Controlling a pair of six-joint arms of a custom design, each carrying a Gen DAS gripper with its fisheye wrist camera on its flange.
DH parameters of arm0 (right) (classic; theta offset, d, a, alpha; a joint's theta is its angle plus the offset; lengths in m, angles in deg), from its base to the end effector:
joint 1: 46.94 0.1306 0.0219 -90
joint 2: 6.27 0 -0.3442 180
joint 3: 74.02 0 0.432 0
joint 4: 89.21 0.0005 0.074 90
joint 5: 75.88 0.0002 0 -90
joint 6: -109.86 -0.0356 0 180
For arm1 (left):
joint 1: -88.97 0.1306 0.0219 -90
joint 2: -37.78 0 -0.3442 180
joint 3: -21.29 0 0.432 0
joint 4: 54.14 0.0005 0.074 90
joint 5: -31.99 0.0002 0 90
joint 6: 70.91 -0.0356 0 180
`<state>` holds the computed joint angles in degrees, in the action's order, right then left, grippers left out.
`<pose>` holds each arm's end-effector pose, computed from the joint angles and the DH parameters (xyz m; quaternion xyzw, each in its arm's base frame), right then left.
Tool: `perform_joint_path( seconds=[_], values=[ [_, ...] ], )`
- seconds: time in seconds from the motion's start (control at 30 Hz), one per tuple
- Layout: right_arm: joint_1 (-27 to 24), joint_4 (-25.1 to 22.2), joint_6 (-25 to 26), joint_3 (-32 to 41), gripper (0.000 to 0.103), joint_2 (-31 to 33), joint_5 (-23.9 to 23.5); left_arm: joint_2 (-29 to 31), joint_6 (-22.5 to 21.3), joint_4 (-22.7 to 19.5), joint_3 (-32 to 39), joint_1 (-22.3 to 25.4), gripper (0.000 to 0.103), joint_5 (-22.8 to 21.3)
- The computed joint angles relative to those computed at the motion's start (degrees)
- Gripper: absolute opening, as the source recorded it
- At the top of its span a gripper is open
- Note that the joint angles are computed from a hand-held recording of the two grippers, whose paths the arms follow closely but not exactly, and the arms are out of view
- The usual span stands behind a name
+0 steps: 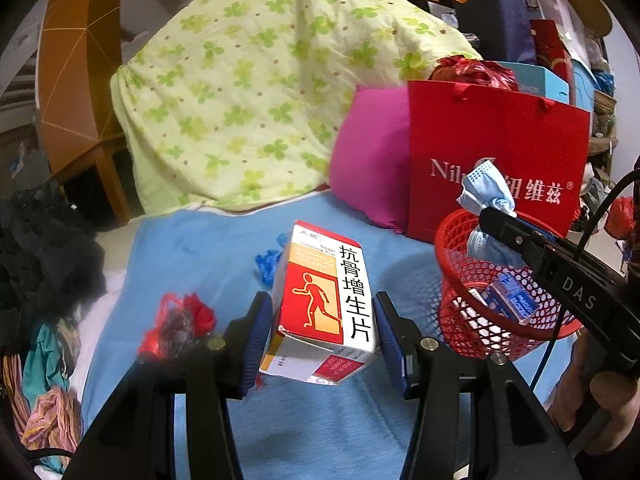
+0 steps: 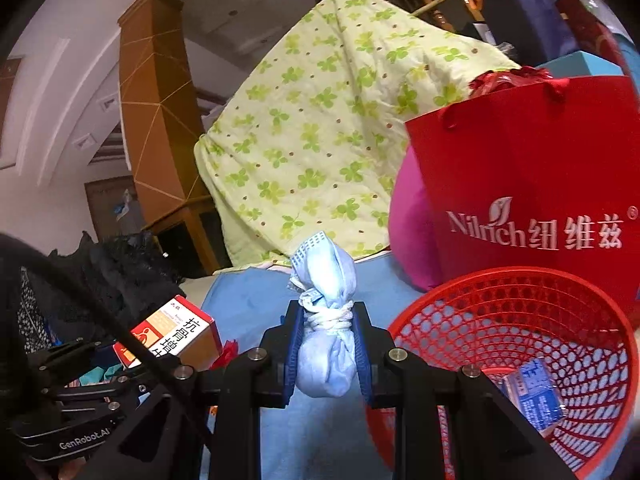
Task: Collect trash
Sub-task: 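Carry the mask and medicine box to the red basket and drop them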
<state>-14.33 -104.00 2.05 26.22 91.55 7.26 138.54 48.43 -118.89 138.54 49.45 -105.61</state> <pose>0.5094 0.3303 0.4662 -0.1374 0.7665 0.3087 0.5462 0.4526 -0.3400 0.5181 -0.0673 0.8643 0.1267 0.4820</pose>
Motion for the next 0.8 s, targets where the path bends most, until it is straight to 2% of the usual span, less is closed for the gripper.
perform_joint_path(
  seconds=[0.23,0.53,0.67,0.73,0.8],
  values=[
    [-2.6,2.0,-3.0,-3.0,0.026,-2.4,1.2,3.4,-3.1,1.7,4.8,-0.5,0.053,2.7],
    [-7.1,3.2,-10.9,-5.8,0.026,-4.4,2.1,10.4,-8.7,7.9,14.6,-0.1,0.054,11.5],
    [-8.6,1.4,-14.3,-5.8,0.028,-4.4,3.5,15.4,-9.9,8.2,20.9,0.4,0.055,16.6],
    [-9.4,0.3,-16.9,-5.5,0.029,-4.1,3.3,18.3,-9.7,7.0,24.3,0.9,0.066,18.6],
    [-10.1,-1.0,-19.4,-4.9,0.029,-3.6,3.0,19.7,-8.8,5.9,26.0,1.3,0.069,19.7]
  ],
)
